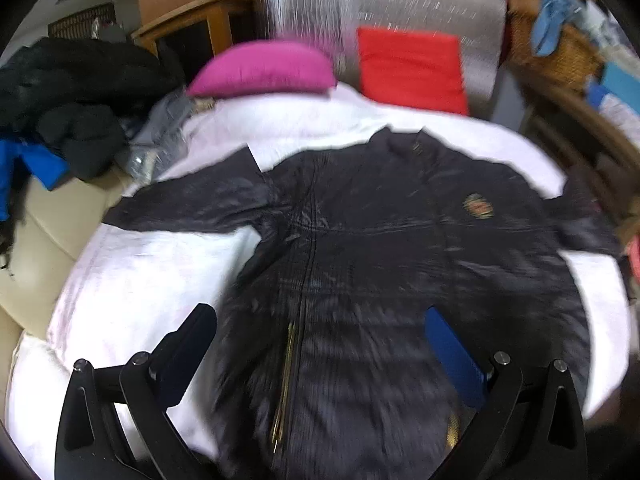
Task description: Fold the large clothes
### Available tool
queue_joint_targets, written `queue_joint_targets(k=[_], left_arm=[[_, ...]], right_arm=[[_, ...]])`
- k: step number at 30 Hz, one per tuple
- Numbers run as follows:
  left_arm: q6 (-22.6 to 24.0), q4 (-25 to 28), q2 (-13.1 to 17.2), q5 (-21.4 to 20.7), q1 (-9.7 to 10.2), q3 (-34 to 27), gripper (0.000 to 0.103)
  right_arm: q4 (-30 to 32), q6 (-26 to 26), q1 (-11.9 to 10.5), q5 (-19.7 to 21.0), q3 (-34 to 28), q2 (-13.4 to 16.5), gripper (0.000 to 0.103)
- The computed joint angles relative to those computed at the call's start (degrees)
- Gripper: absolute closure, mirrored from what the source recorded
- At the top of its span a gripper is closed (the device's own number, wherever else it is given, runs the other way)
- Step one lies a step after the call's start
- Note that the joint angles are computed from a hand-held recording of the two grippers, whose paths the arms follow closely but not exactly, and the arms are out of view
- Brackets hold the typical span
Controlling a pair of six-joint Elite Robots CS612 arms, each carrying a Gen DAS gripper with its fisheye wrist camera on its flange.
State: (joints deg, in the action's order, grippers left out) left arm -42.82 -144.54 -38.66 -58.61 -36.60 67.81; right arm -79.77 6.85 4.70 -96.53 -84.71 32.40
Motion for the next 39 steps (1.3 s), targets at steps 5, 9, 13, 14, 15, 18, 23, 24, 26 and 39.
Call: queue_joint_targets(k=[5,9,13,14,15,18,23,24,26,39], left_arm=[[-0.31,9.78,9.22,-2.72,2.72,-13.38,0.000],[1.43,12.50,13.55,-5.24,3.58,-19.62,0.000],[3.12,14.40,15.88,-8.89,3.97,-23.51,0.000],[3.03,14.96,16.39,-8.25,3.84,-24.39,0.000],[2.93,15.18,16.61,-8.09,3.75,-24.80,0.000],[2.03,15.80,17.18,-8.20,3.55,-25.88,0.000],[-0.86,11.84,16.79,-7.13,3.20,-23.64,0.000],[-0.73,11.69,16.66,-6.95,3.14,-23.32,0.000],[-0.55,11.76,16.42,-7.32,3.24,-23.09,0.000],[0.08,11.94,12.83,-0.01,3.35,-19.15,0.000]], right_arm=[[-10.26,10.08,-6.55,16.34,12.55,-2.36,0.000],[-22.74,30.82,-12.53,25.34,20.41,-2.30,0.000],[-37.82,53.54,-17.36,30.42,25.08,-0.52,0.000],[-41.69,57.77,-18.19,32.25,26.79,-0.38,0.000],[-45.70,61.29,-18.82,34.26,28.89,-0.51,0.000],[-50.12,65.37,-19.27,34.94,34.25,-2.29,0.000],[-52.26,63.92,-18.63,30.16,41.97,-6.28,0.007],[-52.48,63.27,-18.57,29.77,43.52,-7.12,0.025],[-50.92,61.18,-18.27,29.23,46.11,-8.51,0.052],[-53.00,38.03,-10.96,25.19,45.75,-12.88,0.086]])
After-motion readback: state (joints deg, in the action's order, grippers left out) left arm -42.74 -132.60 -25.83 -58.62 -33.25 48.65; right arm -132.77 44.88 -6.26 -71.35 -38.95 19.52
